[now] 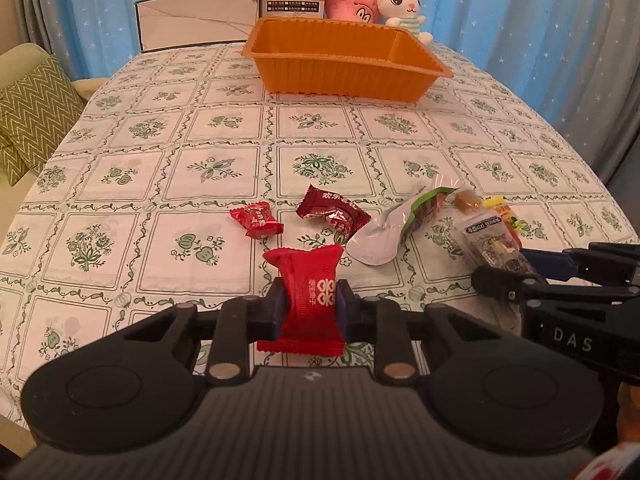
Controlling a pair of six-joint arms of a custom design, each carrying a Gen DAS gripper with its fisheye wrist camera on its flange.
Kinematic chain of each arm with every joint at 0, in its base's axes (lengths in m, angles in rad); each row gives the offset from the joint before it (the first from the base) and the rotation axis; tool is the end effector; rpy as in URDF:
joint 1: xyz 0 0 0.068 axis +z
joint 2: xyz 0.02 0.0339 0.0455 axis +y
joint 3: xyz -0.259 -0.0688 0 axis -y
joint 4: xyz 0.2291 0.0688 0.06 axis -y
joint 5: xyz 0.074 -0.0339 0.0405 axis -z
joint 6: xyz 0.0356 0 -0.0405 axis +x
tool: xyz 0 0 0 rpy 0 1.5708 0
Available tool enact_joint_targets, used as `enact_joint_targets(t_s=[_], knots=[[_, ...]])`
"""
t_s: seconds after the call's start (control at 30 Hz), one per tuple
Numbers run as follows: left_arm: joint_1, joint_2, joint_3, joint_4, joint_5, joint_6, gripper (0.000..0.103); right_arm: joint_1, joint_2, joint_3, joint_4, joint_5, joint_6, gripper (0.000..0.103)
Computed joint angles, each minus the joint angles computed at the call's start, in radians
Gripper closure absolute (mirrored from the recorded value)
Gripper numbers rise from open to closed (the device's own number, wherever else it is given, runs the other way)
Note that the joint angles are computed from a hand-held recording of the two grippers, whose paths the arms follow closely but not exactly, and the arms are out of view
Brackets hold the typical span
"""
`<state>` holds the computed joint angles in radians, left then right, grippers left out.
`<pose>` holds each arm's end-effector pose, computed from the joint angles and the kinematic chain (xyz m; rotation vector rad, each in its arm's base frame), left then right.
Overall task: Organize snacks
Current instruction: 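Carry both held snacks over the orange tray and open both tools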
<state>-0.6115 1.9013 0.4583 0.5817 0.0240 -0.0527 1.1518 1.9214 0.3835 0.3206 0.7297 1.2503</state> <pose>0.2158 -0.1523 0.0558 0.6886 2.3605 -0.3248 0.1076 0.1833 0.0354 0.2747 2.3300 0.0667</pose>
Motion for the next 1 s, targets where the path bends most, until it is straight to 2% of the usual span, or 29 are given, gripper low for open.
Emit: enact_joint_targets(t_s=[0.33, 0.6, 0.73, 1.0], knots=[[-0.002, -0.14, -0.037, -0.049, 0.01, 0.0, 0.08, 0.059, -0.069, 0.021, -0.119, 0.065, 0.063, 0.065], [-0.02, -0.171, 0.021, -0.108, 0.025, 0.004, 0.08, 0.03, -0.191, -0.011, -0.175, 0.096, 0.045, 0.065], [-0.014, -0.152, 0.104, -0.155, 0.052, 0.021, 0.08, -0.042, -0.269, -0.043, -0.146, 0.093, -0.052, 0.065], [0.013, -0.048, 0.366, -0.25, 0.084, 0.068, 0.08, -0.333, -0.41, -0.097, 0.041, 0.012, -0.443, 0.065]])
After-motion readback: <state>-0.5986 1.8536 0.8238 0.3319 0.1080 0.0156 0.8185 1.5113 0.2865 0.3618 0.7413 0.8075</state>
